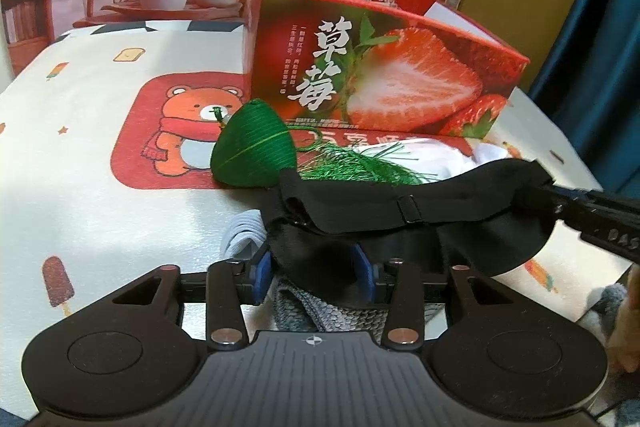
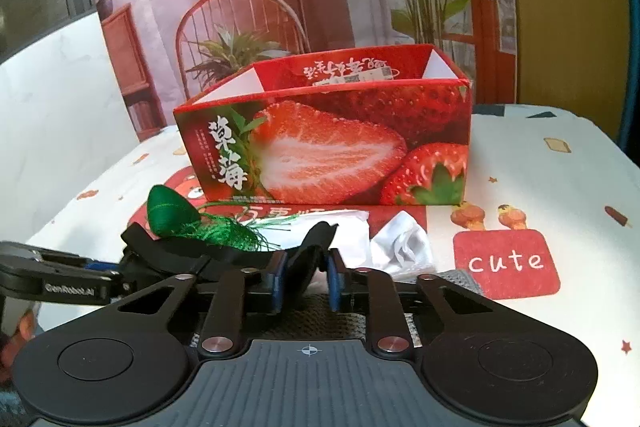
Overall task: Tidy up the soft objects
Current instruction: 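Close both grippers on the black eye mask strap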
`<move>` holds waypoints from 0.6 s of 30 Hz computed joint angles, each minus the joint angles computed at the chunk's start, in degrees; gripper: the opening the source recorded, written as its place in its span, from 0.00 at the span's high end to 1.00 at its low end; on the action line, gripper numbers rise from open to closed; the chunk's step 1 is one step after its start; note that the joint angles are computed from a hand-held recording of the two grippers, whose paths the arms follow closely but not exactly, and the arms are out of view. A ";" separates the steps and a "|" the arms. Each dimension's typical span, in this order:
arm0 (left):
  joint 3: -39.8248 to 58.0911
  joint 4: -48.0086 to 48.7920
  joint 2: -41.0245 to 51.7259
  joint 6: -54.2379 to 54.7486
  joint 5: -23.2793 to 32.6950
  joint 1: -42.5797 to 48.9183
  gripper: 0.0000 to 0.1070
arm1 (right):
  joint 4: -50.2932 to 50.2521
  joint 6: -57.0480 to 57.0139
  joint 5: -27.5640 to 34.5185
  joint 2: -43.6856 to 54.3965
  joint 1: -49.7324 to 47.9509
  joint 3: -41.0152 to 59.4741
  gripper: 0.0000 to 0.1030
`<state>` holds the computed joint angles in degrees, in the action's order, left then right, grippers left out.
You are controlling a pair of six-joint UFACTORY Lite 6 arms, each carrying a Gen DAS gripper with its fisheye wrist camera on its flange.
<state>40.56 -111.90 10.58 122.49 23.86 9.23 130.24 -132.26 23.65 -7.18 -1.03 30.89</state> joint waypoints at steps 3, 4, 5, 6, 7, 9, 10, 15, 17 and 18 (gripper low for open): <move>-0.08 1.09 -0.02 -1.45 1.56 0.91 0.58 | 0.72 -0.55 -0.53 1.02 -0.28 0.31 0.85; -0.09 1.36 -0.02 -2.03 2.18 1.20 0.58 | 1.18 -1.06 -0.80 1.31 -0.20 0.43 0.85; -0.03 1.99 0.02 -2.78 2.95 1.74 0.58 | 2.04 -2.07 -1.13 1.58 0.04 0.50 0.86; 0.01 2.20 0.06 -3.24 3.56 2.13 0.58 | 2.92 -3.24 -1.31 1.78 0.26 0.49 0.86; 0.14 2.51 0.19 -3.85 4.27 2.62 0.58 | 4.00 -4.65 -1.56 1.88 0.59 0.43 0.86; 0.35 3.55 0.28 -5.70 5.31 3.39 0.58 | 7.43 -8.89 -2.35 2.11 1.69 0.34 0.86; 0.44 3.93 0.35 -6.58 5.98 3.81 0.58 | 8.89 -10.64 -2.68 2.21 2.15 0.30 0.86; 1.10 5.49 1.01 -10.94 9.67 7.01 0.58 | 11.24 -13.84 -3.52 2.98 2.71 0.68 0.86; 1.59 5.89 1.58 -12.30 10.18 7.59 0.58 | 11.35 -14.06 -3.50 3.11 2.65 0.71 0.86; 1.78 6.01 1.81 -12.75 10.11 7.65 0.58 | 11.55 -14.30 -3.52 3.11 2.70 0.69 0.86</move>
<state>42.34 -105.89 12.39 109.74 33.97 16.88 141.80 -146.56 20.13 -4.08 1.66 31.57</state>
